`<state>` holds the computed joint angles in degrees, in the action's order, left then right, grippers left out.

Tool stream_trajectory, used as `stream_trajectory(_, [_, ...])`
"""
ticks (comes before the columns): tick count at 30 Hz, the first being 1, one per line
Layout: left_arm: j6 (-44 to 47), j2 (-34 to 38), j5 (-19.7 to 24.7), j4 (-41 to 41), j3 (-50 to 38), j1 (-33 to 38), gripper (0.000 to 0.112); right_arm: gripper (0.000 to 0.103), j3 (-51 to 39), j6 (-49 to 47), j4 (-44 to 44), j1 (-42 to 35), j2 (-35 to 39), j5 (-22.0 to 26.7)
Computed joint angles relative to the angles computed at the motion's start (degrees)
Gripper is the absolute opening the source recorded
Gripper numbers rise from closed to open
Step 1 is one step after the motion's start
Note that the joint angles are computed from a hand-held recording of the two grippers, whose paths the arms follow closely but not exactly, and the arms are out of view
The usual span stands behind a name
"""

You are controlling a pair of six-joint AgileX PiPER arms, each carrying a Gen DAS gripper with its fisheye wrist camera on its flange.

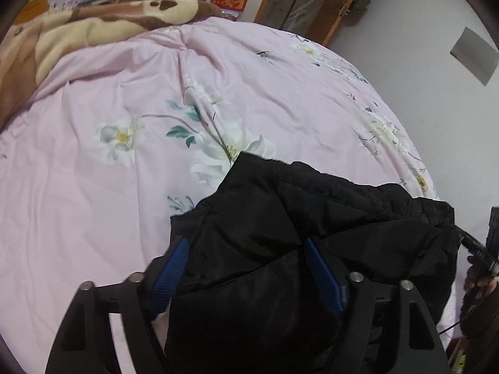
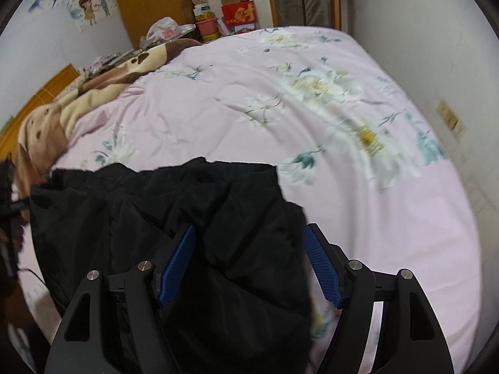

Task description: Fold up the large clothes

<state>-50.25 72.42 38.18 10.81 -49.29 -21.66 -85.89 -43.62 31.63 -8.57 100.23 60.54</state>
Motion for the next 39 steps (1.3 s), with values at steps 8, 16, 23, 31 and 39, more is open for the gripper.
stream_trajectory(8, [-8.75,2.90,9.93,13.63,-7.78,-2.58,0.020,0.012,-1.30,3.60,-2.60,3.48,-2.91,-7.75])
stream_trajectory(16, [-8.90,16.94,12.18,17.16,-15.97,-0.74,0.020,0.012,-12.82,24.34,-24.87,13.48,8.13,-9.70])
stream_trajectory(23, [-7.36,25.66,13.23,17.34,-18.75,-1.10,0.020,0.014,-14.87,31.50,-41.29,19.92,17.88,-5.28])
stream_trajectory(31, [-11.18,20.29,16.90,16.54,-19.28,-1.47,0.026,0.056,-17.32,37.09,-42.20,18.67,14.76,-3.31])
stream_trajectory(39, [-26.67,9.23,29.64,28.55,-18.89,-18.91,0.040,0.062,-3.35,30.30,-28.54,13.90,-5.96,-10.92])
